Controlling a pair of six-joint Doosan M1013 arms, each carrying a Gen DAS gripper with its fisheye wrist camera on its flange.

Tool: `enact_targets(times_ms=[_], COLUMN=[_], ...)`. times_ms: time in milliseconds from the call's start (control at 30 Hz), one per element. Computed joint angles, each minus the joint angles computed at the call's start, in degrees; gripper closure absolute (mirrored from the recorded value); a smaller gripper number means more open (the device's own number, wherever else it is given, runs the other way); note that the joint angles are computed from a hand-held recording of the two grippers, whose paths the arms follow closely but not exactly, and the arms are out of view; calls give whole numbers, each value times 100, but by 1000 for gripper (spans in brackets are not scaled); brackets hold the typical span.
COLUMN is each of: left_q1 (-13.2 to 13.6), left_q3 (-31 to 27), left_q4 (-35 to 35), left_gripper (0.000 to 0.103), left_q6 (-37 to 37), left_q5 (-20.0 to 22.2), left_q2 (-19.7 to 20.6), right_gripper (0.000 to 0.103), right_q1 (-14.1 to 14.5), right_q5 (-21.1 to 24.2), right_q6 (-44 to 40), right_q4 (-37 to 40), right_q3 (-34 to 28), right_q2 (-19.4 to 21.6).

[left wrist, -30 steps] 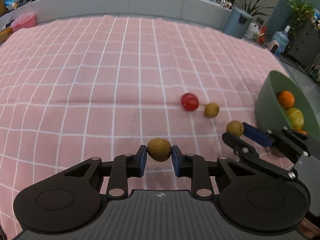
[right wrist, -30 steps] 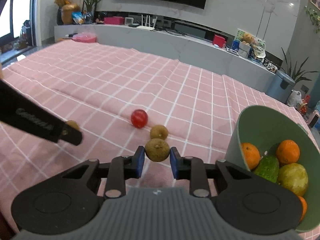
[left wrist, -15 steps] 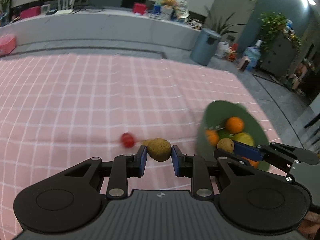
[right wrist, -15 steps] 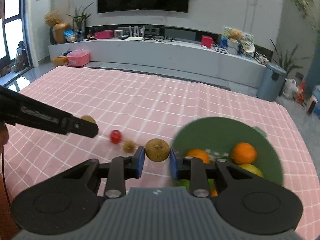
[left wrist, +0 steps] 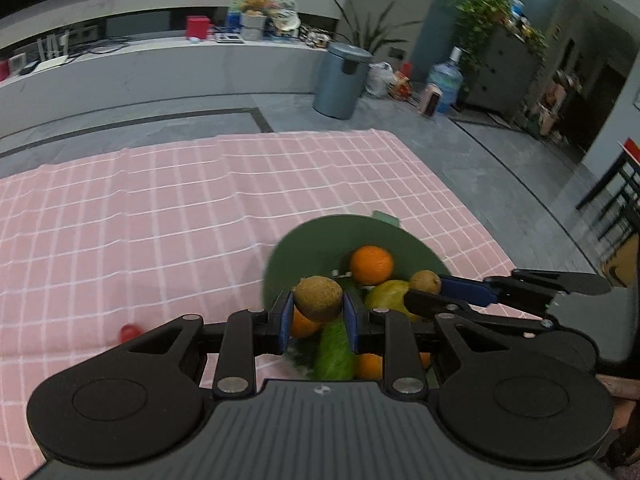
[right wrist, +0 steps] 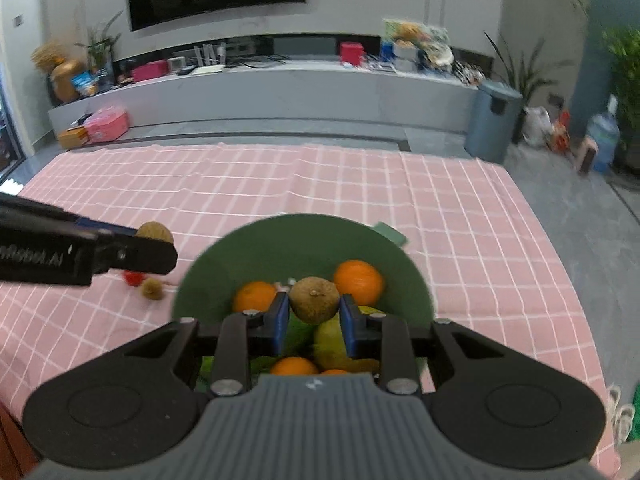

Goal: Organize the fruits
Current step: 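Carry the kiwi in the left tool while the right tool carries its kiwi over the colander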

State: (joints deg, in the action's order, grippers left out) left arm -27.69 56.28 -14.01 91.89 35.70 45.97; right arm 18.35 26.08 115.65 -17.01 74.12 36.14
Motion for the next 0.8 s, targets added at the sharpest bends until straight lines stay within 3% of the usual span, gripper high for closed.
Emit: enact_targets(times_ms=[333,500,800], left_q1=[-101,-101,-127], left_q3=[-975,-1156,-1468], left_q4=[591,638,745], left_gripper=[74,74,74], left_q6=[-357,-347,-394], left_q5=[893,1114,1388], left_q2=[613,732,961], right_gripper=[80,79,80], right_q1=[-175,-213,-219], right_q5=[406,567,451], right_q6=[-202,-396,-355], right_q4=[800,1043,1046], right_q3=[-421,-582,-510], right_q2=[351,472,438])
